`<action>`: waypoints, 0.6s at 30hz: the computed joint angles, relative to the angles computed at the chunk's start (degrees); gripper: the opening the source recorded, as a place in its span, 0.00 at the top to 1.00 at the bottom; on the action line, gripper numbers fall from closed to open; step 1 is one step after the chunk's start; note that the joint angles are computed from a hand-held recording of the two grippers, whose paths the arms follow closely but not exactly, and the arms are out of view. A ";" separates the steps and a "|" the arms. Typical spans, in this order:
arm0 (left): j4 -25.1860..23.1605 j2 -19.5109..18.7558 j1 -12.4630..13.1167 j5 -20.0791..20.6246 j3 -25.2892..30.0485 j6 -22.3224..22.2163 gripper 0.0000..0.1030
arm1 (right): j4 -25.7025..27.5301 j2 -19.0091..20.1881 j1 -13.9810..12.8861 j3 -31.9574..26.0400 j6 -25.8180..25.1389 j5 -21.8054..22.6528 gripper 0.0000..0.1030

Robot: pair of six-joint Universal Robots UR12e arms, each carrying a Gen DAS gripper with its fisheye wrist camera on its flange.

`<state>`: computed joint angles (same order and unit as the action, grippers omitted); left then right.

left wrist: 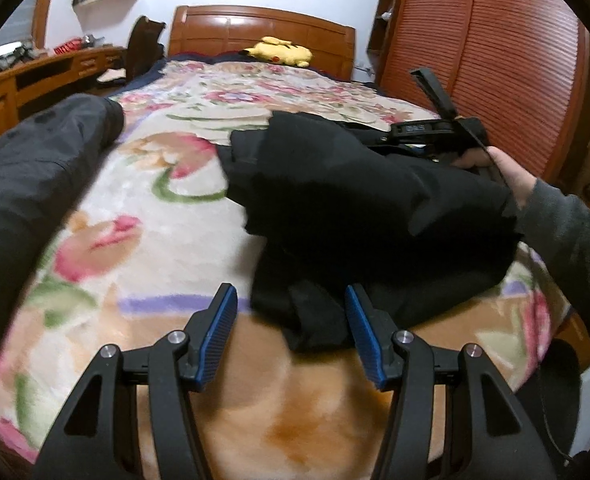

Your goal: Fold large clothes

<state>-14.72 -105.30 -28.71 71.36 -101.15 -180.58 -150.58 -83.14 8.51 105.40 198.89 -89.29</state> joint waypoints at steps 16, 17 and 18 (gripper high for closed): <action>1.07 0.15 2.14 -6.26 1.12 -0.49 0.94 | -1.65 -1.03 4.37 -1.60 -7.63 -8.13 0.82; 1.70 0.24 2.36 -5.89 1.07 -0.36 0.94 | -2.22 -1.05 4.73 -1.88 -7.78 -8.58 0.84; 2.46 0.34 2.75 -5.63 0.99 -0.31 0.94 | -2.78 -0.97 5.30 -2.38 -8.15 -9.25 0.85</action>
<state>-12.26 -104.96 -25.96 65.73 -100.16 -180.89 -153.36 -84.11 13.82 103.02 190.74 -98.54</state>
